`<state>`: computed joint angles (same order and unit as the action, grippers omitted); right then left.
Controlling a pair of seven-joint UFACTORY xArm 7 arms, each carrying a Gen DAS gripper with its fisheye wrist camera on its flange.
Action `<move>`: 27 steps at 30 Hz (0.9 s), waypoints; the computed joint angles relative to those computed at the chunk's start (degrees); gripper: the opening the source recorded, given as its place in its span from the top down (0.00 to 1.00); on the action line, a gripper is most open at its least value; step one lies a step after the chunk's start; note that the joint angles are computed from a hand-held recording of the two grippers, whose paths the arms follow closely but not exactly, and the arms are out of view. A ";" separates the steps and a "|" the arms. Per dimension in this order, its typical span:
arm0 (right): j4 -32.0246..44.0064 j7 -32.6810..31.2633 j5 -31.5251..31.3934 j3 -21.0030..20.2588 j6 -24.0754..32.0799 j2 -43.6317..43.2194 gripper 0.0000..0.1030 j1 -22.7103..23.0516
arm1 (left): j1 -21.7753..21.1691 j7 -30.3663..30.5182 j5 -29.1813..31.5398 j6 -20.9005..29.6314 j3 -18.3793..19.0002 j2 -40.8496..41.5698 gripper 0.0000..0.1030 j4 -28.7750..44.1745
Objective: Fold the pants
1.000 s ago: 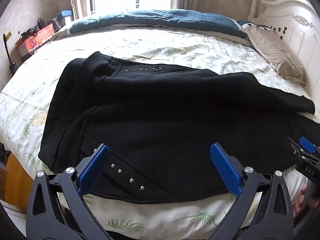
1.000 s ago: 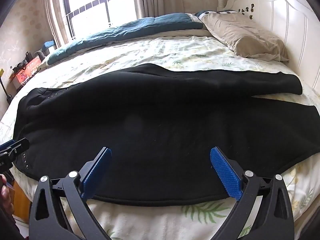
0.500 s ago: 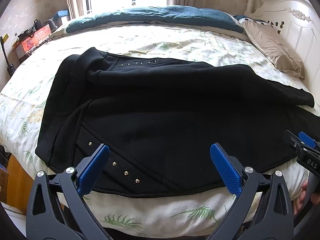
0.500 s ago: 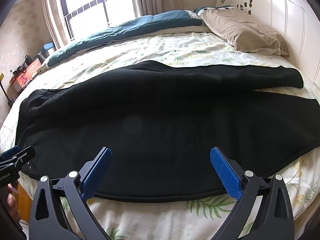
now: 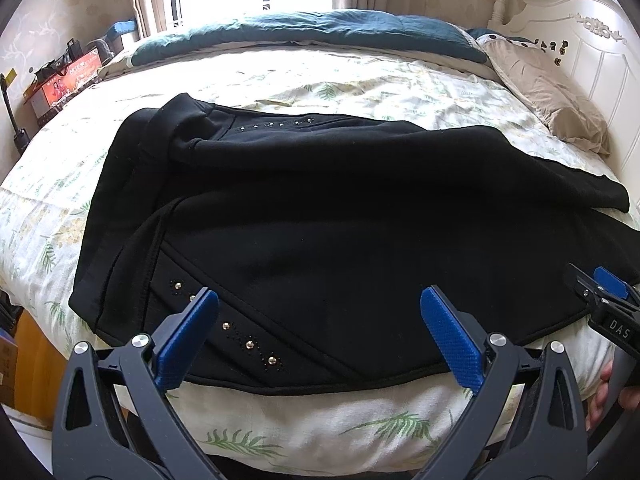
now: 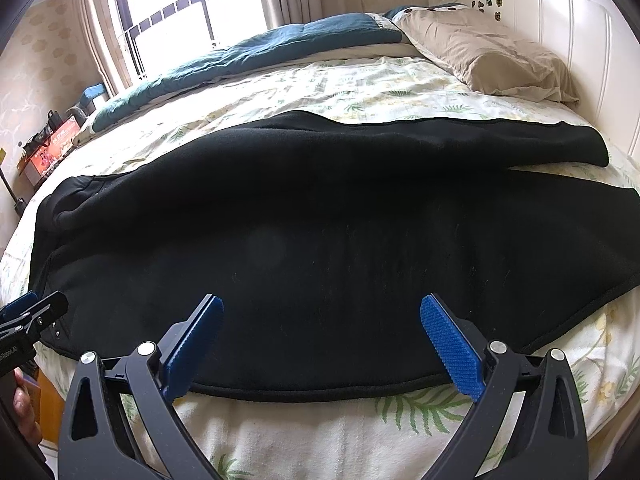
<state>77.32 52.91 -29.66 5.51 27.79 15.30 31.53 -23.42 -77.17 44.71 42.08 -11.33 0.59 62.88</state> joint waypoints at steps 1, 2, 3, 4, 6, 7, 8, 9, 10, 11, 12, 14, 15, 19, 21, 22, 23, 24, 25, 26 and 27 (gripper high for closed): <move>0.04 -0.07 0.06 0.03 0.08 0.06 0.05 0.01 | 0.00 0.08 -0.05 0.01 0.01 0.02 0.02 0.01; 0.12 -0.31 0.26 0.11 0.20 0.11 0.05 -0.04 | 0.00 0.12 -0.15 -0.01 0.01 0.03 0.02 0.05; 0.08 -0.49 0.43 0.11 0.19 0.06 0.05 -0.13 | 0.00 0.19 -0.23 -0.12 0.02 0.03 0.02 0.04; 0.03 -0.35 0.35 0.07 0.20 0.04 0.05 -0.05 | 0.00 0.30 -0.30 -0.20 0.03 0.05 0.02 0.06; -0.01 -0.52 0.52 0.12 0.15 0.05 0.05 -0.09 | -0.05 0.50 -0.27 -0.02 0.02 0.21 0.02 0.23; 0.00 -0.51 0.49 0.10 0.20 0.06 0.05 -0.06 | -0.07 0.46 -0.21 -0.03 0.04 0.28 0.02 0.28; 0.00 -0.34 0.36 0.03 0.20 0.05 0.05 0.01 | -0.09 0.46 -0.27 -0.10 0.07 0.29 0.02 0.28; -0.01 -0.26 0.33 0.00 0.18 0.04 0.05 0.02 | -0.08 0.58 -0.40 -0.13 0.11 0.37 0.02 0.35; 0.05 -0.26 0.41 0.00 0.11 0.08 0.05 -0.04 | -0.14 0.49 -0.34 -0.04 0.09 0.51 0.02 0.49; 0.01 -0.08 0.45 -0.02 -0.03 0.11 0.05 -0.04 | -0.18 0.50 -0.30 0.01 0.12 0.58 0.02 0.56; 0.00 -0.08 0.53 -0.03 -0.13 0.14 0.05 -0.09 | -0.23 0.52 -0.26 0.07 0.14 0.64 0.02 0.62; -0.08 0.04 0.61 -0.04 -0.26 0.22 0.05 -0.07 | -0.36 0.49 -0.21 0.26 0.17 0.89 0.02 0.82; -0.11 0.08 0.61 -0.06 -0.24 0.23 0.05 -0.04 | -0.41 0.47 -0.25 0.30 0.21 1.00 0.02 0.91; 0.03 -0.02 0.69 -0.02 -0.02 0.41 0.05 0.12 | -0.63 0.43 -0.13 0.55 0.33 1.21 0.02 1.03; -0.08 0.03 0.74 -0.03 -0.15 0.32 0.05 0.13 | -0.70 0.51 -0.20 0.54 0.38 1.23 0.02 1.04; -0.01 -0.11 0.90 0.00 -0.14 0.33 0.05 0.04 | -0.73 0.45 -0.17 0.54 0.40 1.23 0.02 1.05; -0.11 0.03 0.85 -0.04 -0.18 0.26 0.05 0.09 | -0.75 0.45 -0.17 0.54 0.42 1.23 0.02 1.05; -0.07 -0.40 1.15 0.03 -0.21 0.23 0.05 -0.14 | -0.79 0.44 -0.09 0.49 0.41 1.24 0.02 1.04; -0.14 -0.34 1.11 0.01 -0.21 0.18 0.05 -0.09 | -0.84 0.39 -0.02 0.52 0.40 1.27 0.02 1.07; -0.27 -0.29 1.10 0.02 -0.20 0.09 0.05 -0.06 | -0.88 0.35 0.05 0.52 0.40 1.27 0.02 1.06; -0.17 -0.40 1.18 0.04 -0.20 0.14 0.05 -0.12 | -0.91 0.33 0.08 0.51 0.39 1.19 0.02 0.97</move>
<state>77.15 52.51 -28.48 5.55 27.59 15.43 31.41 -24.33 -76.84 44.78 42.59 -10.94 1.77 63.85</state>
